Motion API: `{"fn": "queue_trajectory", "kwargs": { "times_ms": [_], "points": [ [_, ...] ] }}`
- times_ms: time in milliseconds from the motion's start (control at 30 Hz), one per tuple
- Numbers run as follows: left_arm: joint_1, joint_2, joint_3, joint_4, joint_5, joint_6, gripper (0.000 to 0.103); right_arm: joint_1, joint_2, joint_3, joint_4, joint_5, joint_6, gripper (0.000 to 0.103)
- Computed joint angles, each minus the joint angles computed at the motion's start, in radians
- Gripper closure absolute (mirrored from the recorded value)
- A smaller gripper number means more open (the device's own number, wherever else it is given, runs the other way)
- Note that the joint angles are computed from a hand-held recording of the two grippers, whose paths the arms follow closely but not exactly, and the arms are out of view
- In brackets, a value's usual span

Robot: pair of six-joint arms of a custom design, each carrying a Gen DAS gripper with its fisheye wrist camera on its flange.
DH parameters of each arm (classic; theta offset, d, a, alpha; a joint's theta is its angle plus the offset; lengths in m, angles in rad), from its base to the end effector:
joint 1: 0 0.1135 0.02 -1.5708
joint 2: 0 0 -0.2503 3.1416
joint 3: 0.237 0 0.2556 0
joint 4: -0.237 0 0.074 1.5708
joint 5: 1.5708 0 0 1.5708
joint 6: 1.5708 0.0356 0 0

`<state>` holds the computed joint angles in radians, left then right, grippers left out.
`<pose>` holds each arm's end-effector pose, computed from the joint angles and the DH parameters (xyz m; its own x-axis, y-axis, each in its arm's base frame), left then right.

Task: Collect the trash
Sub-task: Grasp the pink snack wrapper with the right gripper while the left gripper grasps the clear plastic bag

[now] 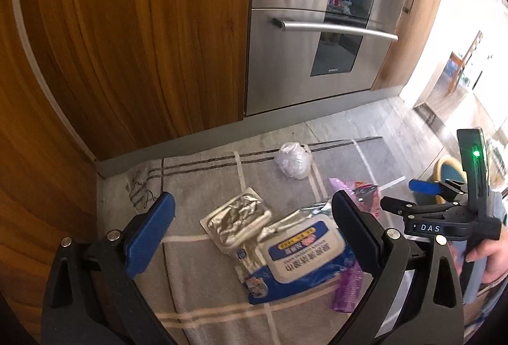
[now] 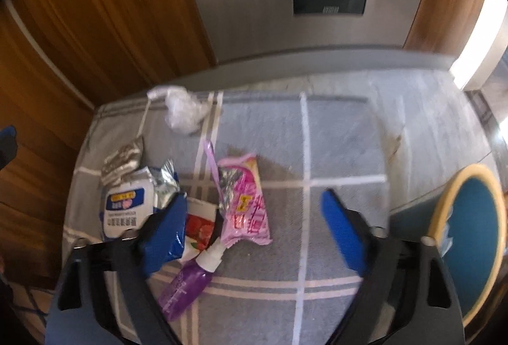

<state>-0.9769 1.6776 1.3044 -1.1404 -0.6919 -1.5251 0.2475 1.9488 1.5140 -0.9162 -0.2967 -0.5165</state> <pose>0.1899 -0.2407 0.2264 -0.6427 -0.4228 -0.6389 -0.5299 0.8476 -0.0280 0.3722 0.1048 0.1905 -0.6766 -0.6581 -0.3305 -0.7247 0.6746 0.1404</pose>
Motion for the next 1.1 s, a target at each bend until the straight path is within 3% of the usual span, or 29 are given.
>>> {"fn": "queue_trajectory", "kwargs": {
  "times_ms": [133,300,533,900,1000,1100],
  "points": [
    [0.035,0.010,-0.031,0.012,-0.027,0.050,0.006,0.006,0.049,0.025,-0.011,0.006,0.016,0.042],
    [0.123,-0.004,-0.134,0.188,0.026,0.117,0.006,0.014,0.087,0.040,-0.010,0.000,0.029,0.054],
    [0.216,0.121,-0.092,0.378,0.054,0.313,0.006,0.031,0.090,0.000,0.032,0.027,-0.009,0.077],
    [0.331,0.334,0.019,0.558,0.156,0.435,0.008,-0.037,0.128,0.088,-0.046,-0.010,0.007,0.088],
    [0.365,0.409,0.071,0.561,0.220,0.471,0.025,-0.045,0.130,0.100,-0.064,-0.017,0.001,0.088],
    [0.383,0.447,0.092,0.594,0.280,0.505,0.052,-0.051,0.122,0.094,-0.065,-0.016,-0.017,0.088]
  ]
}}
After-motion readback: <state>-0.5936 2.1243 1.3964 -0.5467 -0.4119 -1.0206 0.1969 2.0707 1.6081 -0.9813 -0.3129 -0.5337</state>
